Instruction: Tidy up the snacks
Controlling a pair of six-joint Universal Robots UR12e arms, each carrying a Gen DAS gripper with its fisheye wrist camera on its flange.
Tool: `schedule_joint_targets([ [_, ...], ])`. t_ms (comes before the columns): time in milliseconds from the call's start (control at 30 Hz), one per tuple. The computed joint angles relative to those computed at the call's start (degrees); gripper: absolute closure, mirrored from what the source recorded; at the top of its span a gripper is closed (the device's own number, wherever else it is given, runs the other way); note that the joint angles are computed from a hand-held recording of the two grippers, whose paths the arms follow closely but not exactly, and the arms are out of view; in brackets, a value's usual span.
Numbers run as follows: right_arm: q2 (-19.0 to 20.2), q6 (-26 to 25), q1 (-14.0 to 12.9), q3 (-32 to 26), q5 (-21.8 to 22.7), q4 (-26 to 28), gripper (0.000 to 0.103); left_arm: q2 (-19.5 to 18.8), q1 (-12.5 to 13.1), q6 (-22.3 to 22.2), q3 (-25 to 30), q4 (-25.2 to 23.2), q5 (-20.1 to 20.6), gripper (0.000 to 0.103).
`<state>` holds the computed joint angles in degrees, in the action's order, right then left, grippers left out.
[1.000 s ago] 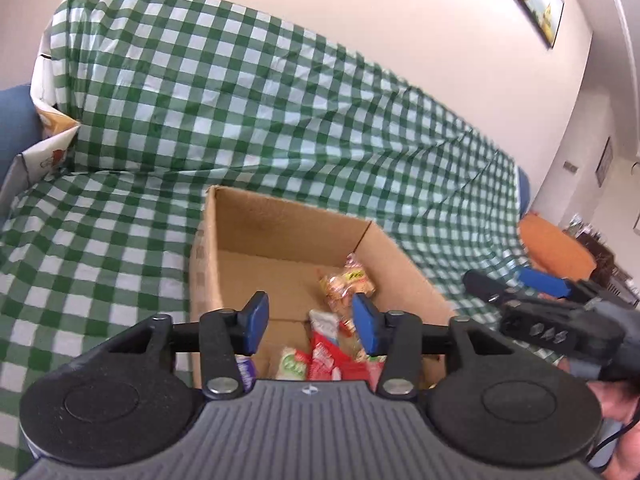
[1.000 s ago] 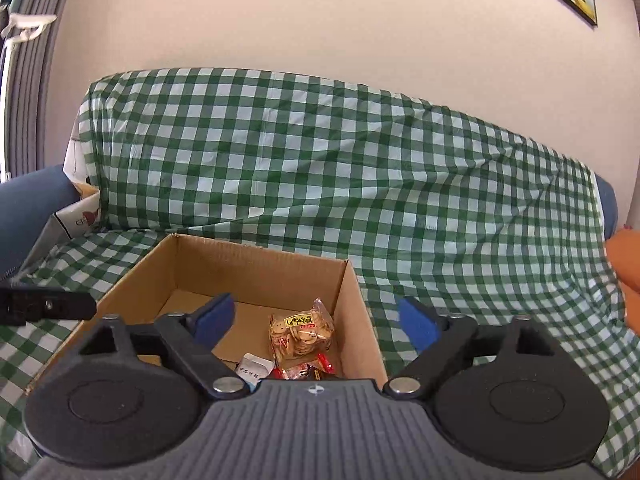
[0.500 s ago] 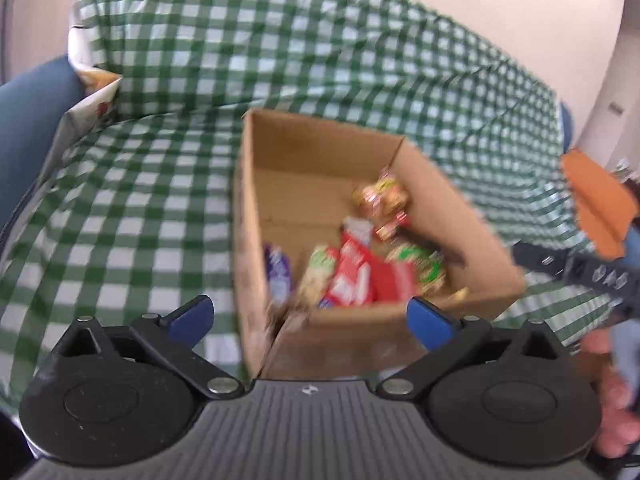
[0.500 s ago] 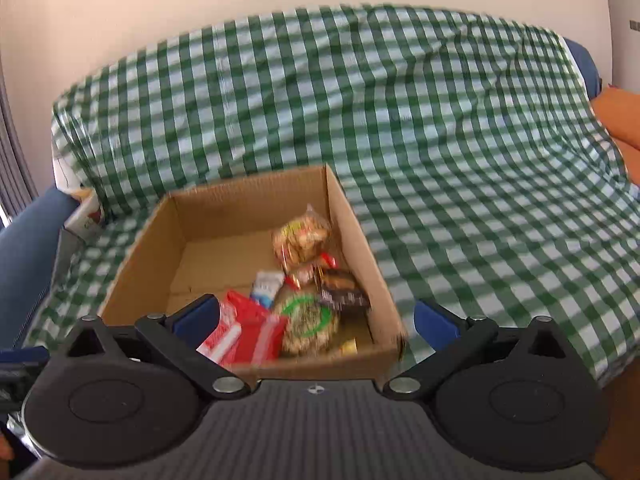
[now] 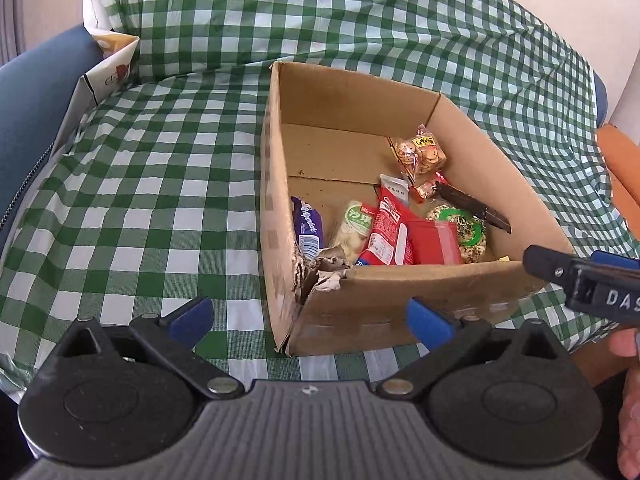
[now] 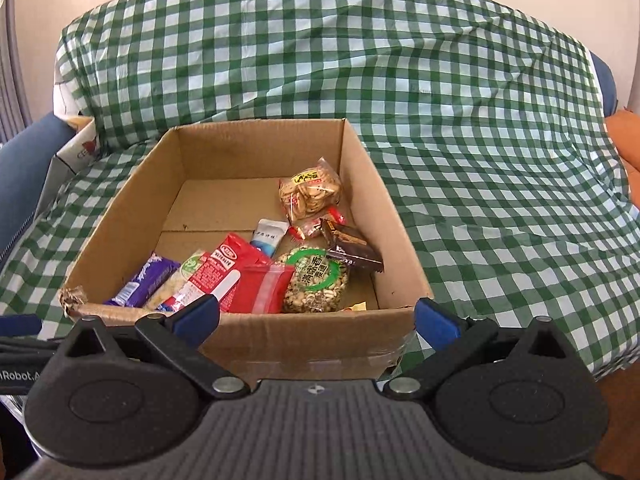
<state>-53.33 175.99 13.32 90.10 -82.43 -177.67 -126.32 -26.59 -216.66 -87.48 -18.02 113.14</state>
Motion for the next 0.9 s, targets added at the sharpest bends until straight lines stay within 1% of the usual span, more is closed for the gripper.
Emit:
schedule_joint_targets([
  [367,0.2,-0.9,0.1,-0.3,0.0,0.4,0.001,-0.1,-0.3,1.0,0.0,1.3,0.1,0.000],
  [900,0.3,-1.1,0.1,-0.4,0.1,0.2,0.001,-0.3,-0.4,1.1,0.2,1.1,0.0,0.000],
])
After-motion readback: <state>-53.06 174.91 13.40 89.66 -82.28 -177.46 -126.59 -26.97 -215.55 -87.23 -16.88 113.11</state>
